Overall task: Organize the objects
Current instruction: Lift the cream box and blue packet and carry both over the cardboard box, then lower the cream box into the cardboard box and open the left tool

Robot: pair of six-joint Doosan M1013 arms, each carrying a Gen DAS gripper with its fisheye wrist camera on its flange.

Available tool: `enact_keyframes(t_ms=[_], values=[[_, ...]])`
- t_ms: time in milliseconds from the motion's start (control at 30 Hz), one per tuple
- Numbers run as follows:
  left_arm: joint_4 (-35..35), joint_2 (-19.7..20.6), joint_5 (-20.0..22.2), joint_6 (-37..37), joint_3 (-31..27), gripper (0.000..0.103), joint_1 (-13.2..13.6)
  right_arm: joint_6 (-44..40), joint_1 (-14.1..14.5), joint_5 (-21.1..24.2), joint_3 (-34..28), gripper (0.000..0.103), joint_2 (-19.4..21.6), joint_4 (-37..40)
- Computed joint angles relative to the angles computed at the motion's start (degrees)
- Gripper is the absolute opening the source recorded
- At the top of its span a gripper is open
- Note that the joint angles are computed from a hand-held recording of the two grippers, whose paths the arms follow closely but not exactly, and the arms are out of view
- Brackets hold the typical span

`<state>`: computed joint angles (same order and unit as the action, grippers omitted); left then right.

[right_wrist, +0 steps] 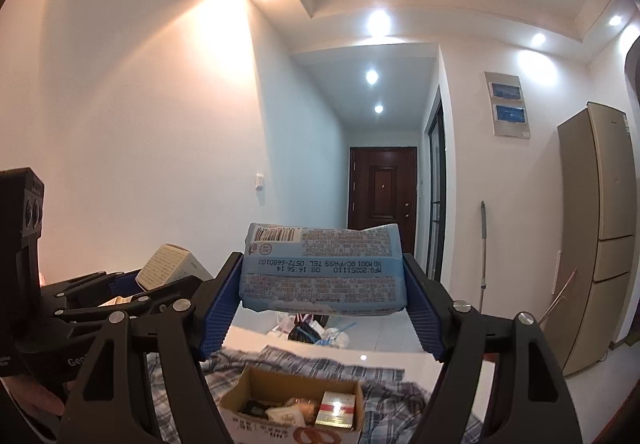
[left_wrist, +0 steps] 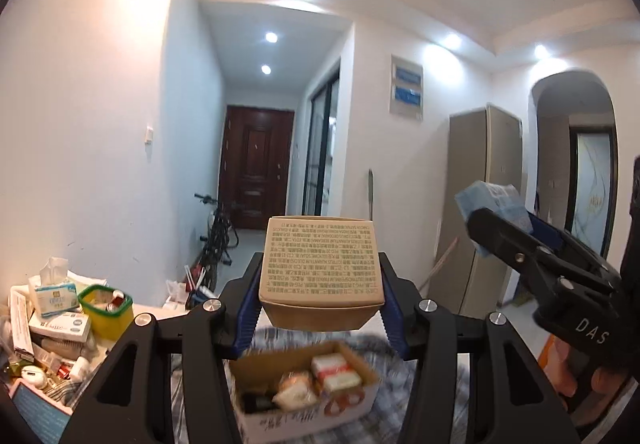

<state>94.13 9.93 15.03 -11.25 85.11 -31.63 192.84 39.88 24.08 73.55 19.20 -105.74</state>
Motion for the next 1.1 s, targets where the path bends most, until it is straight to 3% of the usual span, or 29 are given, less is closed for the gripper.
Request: enact_keyframes(t_ms=[100, 167, 233, 367, 500, 633, 767, 933, 1100], values=[[7.88, 0.01, 1.17, -5.6, -0.9, 0.054, -0.29, -2.22, -0.13, -0.22, -1.32, 0.074, -0.15, 0.96], [12.21, -0.08, 0.61, -9.52, -0.66, 0.054, -0.1, -0.55, -0.69, -2.99, -1.94, 0.074, -0.22, 1.17], [13.92, -0.04, 0.17, -10.55, -0.26, 0.054, 0.11, -3.27, -1.43, -6.72, -2.92, 0.074, 0.12, 5.8], [16.06, 0.39, -0.83, -12.46, 0.28, 0.054, 0.97, 1.01, -1.81, -5.93, -2.18, 0.074, 1.09, 2.9], [11.53, 0.91, -1.38, -8.59, -0.65, 0.054, 1.68, -16.92, -2.63, -7.68, -5.42, 0.074, 3.66, 21.16], [-1.11, 1.93, -1.96, 5.38, -1.94, 0.054, 1.86, -22.09, -2.96, -7.17, -6.69, 0.074, 4.97, 26.39], [-21.64, 3.35, -3.32, 25.92, -3.81, 0.054, 2.24, -21.66, -2.99, -5.67, -6.49, 0.074, 5.15, 25.11], [-33.87, 4.92, -1.52, 37.34, -5.71, 0.054, 2.13, -21.94, -3.06, -5.11, -6.4, 0.074, 4.86, 25.45], [-32.53, 5.1, -0.79, 35.79, -6.04, 0.054, 2.04, -18.31, -3.22, -4.74, -5.89, 0.074, 4.29, 22.46]])
